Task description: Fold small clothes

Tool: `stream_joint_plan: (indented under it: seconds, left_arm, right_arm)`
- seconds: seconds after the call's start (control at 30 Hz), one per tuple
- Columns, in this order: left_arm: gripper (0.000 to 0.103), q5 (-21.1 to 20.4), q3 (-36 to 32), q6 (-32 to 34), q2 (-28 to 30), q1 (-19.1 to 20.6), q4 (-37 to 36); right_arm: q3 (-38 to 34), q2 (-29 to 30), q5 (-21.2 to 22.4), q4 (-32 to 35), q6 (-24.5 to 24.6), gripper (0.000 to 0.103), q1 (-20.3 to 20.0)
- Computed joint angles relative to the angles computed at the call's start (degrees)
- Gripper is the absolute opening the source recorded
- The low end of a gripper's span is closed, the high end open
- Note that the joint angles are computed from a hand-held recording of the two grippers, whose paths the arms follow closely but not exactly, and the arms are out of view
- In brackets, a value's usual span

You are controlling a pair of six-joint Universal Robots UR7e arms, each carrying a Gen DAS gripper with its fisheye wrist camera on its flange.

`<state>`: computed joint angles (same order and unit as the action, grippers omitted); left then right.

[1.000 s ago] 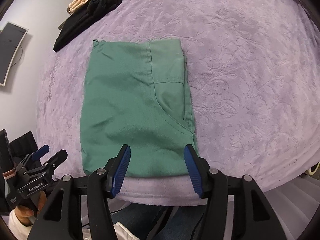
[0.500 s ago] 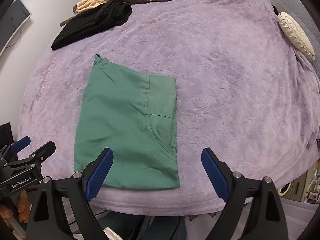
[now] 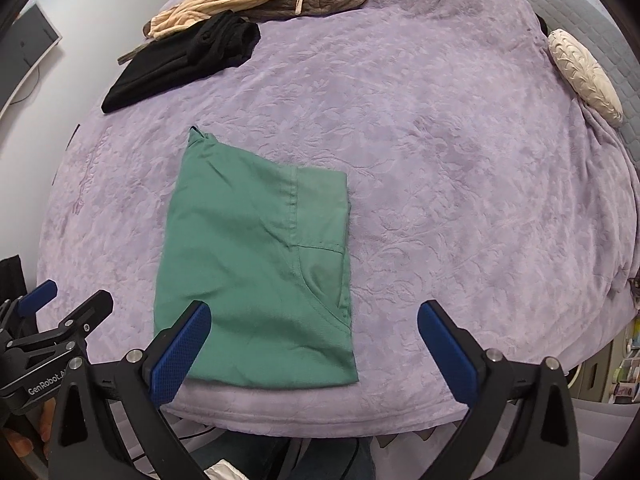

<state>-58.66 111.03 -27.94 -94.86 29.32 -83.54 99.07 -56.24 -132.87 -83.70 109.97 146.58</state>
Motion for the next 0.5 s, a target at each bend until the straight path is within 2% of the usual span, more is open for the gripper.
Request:
stream_joint_plan:
  seconds: [0.5]
  left_arm:
    - [0.103, 0.3, 0.1, -0.5, -0.1, -0.8, 0.0]
  right_arm:
    - [0.5, -0.4, 0.0, -0.5, -0.3, 0.103, -0.1]
